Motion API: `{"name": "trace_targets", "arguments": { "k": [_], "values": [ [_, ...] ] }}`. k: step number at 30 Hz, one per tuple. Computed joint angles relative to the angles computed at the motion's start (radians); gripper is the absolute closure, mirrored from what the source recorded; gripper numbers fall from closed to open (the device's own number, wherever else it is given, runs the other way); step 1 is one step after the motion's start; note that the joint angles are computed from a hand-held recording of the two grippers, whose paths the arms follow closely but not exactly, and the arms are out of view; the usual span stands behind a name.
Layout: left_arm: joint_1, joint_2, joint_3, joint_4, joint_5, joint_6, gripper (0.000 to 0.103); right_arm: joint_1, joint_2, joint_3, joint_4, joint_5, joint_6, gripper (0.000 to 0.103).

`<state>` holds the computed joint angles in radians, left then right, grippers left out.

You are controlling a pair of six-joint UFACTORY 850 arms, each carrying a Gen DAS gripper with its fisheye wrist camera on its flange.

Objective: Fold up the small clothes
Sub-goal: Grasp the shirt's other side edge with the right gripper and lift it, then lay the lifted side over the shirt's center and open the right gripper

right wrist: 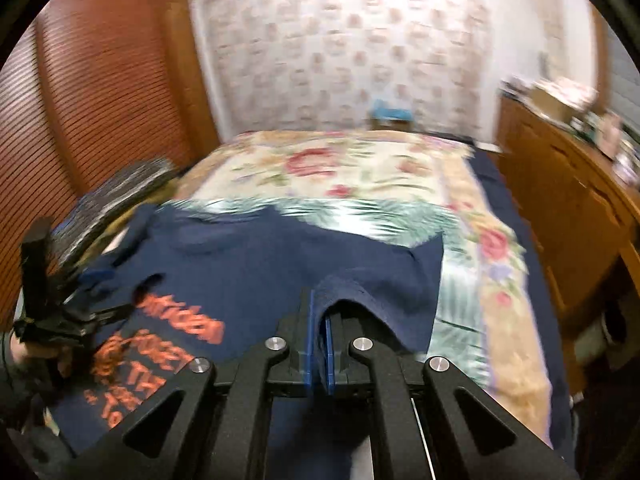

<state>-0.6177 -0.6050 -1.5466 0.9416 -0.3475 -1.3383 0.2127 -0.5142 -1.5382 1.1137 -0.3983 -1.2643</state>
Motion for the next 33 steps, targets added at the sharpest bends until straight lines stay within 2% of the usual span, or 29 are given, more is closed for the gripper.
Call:
{"name": "trace_targets", "arguments": {
  "k": [1,3,5,7,8,11,14,17,20,23,25,28,31,33],
  "values": [
    [-0.001,0.005,0.005,0.012,0.004,-0.012,0.002,0.014,-0.008,-0.005,-0.065,0.008,0.037,0.095],
    [0.002,0.016,0.018,0.009,0.023,-0.013,0.002,0.026,-0.013,0.001,-0.139,0.02,0.071,0.077],
    [0.003,0.025,0.029,0.012,0.046,-0.023,0.002,0.016,-0.018,0.003,-0.131,0.002,0.066,0.071],
    [0.003,0.036,0.043,0.03,0.07,-0.046,0.002,-0.004,-0.018,0.01,-0.122,0.0,0.08,0.059],
    [0.004,0.041,0.05,0.047,0.083,-0.063,0.002,-0.015,-0.018,0.012,-0.113,-0.003,0.083,0.056],
    [0.001,0.048,0.056,0.078,0.089,-0.095,0.002,-0.041,-0.018,0.016,-0.126,-0.005,0.14,0.056],
    [0.0,0.051,0.062,0.095,0.091,-0.124,0.002,-0.058,-0.039,-0.017,-0.171,-0.014,0.227,0.056],
    [-0.001,0.051,0.061,0.093,0.087,-0.128,0.002,-0.067,-0.094,-0.084,-0.172,-0.07,0.275,0.056],
    [-0.003,0.056,0.069,0.105,0.079,-0.14,0.002,-0.05,-0.158,-0.165,-0.298,-0.09,0.418,0.057],
    [-0.001,0.068,0.087,0.124,0.075,-0.159,0.002,-0.029,-0.222,-0.266,-0.492,-0.096,0.619,0.061],
    [-0.002,0.072,0.094,0.128,0.069,-0.168,0.002,-0.016,-0.251,-0.316,-0.528,-0.101,0.667,0.063],
    [0.003,0.078,0.107,0.122,0.068,-0.173,0.002,-0.001,-0.273,-0.363,-0.583,-0.106,0.726,0.079],
    [0.006,0.082,0.117,0.135,0.069,-0.197,0.002,0.008,-0.26,-0.343,-0.556,-0.094,0.672,0.095],
    [0.006,0.084,0.121,0.141,0.07,-0.208,0.002,0.015,-0.253,-0.33,-0.549,-0.085,0.634,0.097]
  ]
}}
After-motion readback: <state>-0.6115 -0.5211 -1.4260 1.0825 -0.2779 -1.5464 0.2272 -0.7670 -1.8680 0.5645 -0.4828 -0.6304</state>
